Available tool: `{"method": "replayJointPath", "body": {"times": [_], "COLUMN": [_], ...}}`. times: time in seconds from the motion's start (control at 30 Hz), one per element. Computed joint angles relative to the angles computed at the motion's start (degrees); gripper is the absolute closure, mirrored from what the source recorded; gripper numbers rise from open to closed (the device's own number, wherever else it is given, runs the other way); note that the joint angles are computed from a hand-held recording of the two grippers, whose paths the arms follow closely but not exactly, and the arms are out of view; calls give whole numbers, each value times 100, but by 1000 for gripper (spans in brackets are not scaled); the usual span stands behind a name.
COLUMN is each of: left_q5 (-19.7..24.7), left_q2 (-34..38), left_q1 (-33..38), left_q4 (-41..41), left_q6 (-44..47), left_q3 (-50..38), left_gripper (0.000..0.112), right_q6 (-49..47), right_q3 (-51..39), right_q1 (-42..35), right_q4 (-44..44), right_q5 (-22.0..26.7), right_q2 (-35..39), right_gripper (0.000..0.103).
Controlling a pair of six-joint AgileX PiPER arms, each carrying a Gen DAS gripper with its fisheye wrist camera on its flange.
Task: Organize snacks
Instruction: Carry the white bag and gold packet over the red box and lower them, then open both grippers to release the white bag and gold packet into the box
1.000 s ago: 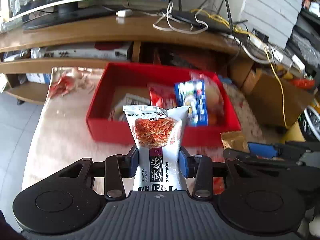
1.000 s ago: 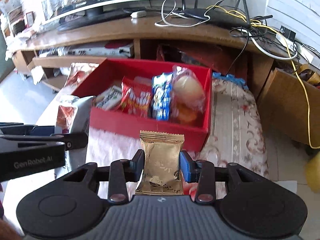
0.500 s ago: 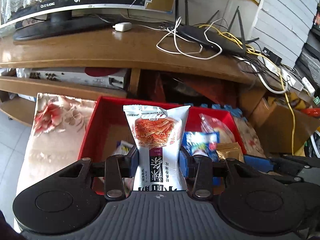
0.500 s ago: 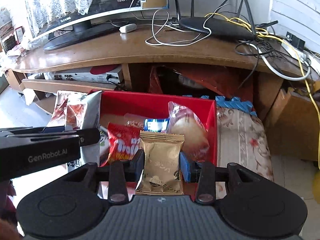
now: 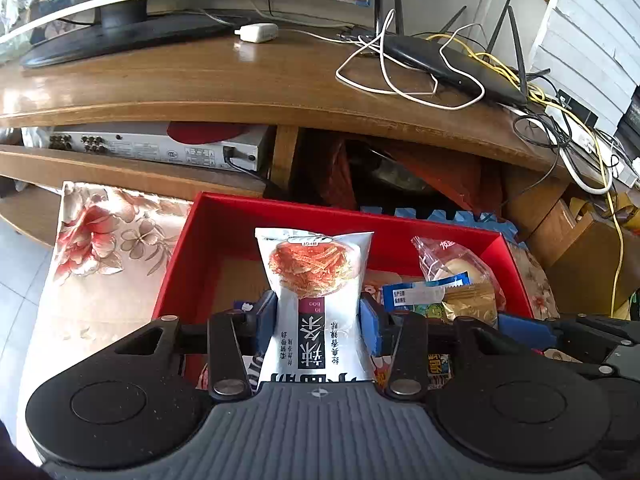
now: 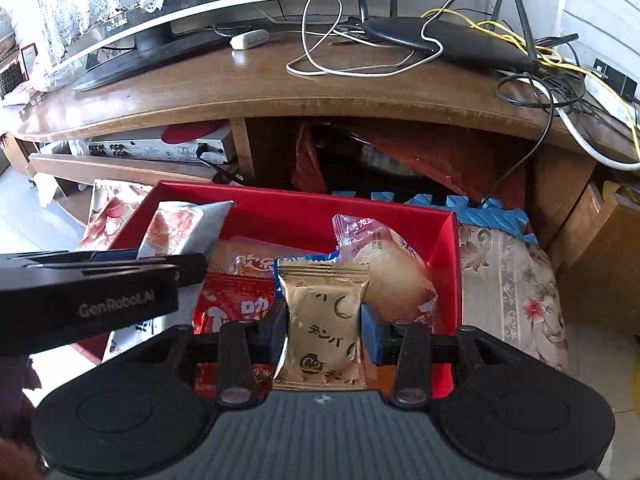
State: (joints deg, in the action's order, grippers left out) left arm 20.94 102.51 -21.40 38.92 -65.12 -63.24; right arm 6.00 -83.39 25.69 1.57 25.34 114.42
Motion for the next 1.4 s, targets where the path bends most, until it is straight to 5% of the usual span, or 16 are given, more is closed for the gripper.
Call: {"method": "replayJointPath", "body": {"times": [0.2,0.47,1.4], "left_q5": [24,68,1345], "left_q2": [54,-33,-1049], "left_q1": [4,-17,-1183], "left_q4": [62,224,2279], "left_q6": [-59,-203,-2320], "left_q3": [-74,-92,1090], "left_gripper": [55,27,9], "right_q6": [-88,-277,967], "right_q3": [-114,-55,1505], "right_q1": [-8,-84,-25], "right_q4": [105,368,-537], "right_q5": [-21,-107,-622], "right_q2": [66,-26,-1418], "right_gripper": [47,37,36]}}
